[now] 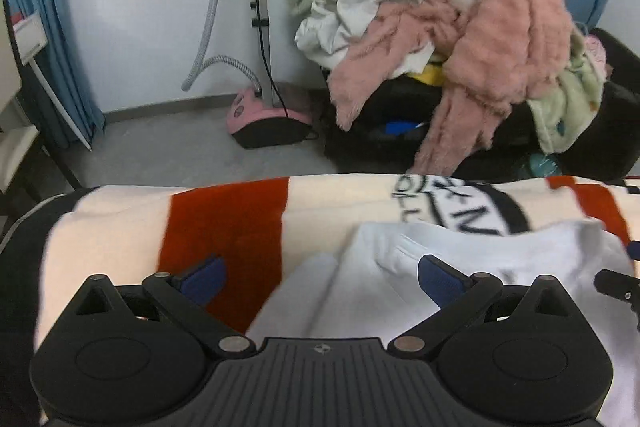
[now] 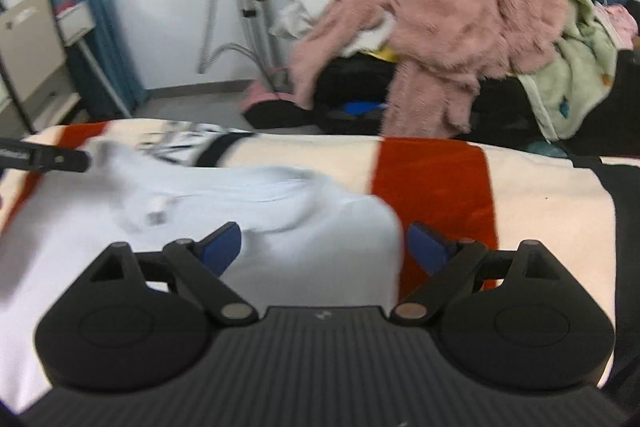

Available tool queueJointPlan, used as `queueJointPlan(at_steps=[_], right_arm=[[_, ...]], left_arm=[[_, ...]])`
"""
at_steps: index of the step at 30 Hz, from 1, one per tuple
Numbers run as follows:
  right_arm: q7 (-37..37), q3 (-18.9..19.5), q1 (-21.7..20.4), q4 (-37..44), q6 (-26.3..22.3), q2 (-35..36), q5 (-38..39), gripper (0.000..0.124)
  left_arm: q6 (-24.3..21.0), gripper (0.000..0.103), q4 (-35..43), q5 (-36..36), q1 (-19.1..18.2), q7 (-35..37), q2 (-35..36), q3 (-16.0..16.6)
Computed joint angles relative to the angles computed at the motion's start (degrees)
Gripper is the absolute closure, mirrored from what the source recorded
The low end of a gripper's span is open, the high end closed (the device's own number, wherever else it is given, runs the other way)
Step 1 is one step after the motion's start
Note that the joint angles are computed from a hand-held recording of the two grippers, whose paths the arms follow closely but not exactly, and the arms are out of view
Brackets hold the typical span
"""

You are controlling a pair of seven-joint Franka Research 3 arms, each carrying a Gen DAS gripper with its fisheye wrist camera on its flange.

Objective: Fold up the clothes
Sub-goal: 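Lay the T-shirt flat on the bed and open both grippers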

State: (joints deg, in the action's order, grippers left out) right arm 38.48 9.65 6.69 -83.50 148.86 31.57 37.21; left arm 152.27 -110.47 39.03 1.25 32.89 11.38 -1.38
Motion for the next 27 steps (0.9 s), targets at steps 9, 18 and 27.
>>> queueJointPlan(at_steps=[9, 18, 27], right_arm=[[-33.2, 6.6, -7.6, -31.2, 7.0, -28.7, 40.3, 0.032], [-48.4, -6.6, -4.4, -60.0, -4.2, -60.0, 55.3, 0.032], [-54.5, -18.3, -2.1, -75.8, -6.3, -76.7, 57.2, 0.032]], left_arm=[[-7.1, 0.000, -20.0, 23.2, -3.2, -23.7, -25.8, -8.4], [-19.7, 0.000, -38.1, 13.6, -12.5, -30.8, -55.4, -24.4], [-36.0, 0.000, -40.5, 8.2, -23.7, -41.5, -60.3, -38.9]])
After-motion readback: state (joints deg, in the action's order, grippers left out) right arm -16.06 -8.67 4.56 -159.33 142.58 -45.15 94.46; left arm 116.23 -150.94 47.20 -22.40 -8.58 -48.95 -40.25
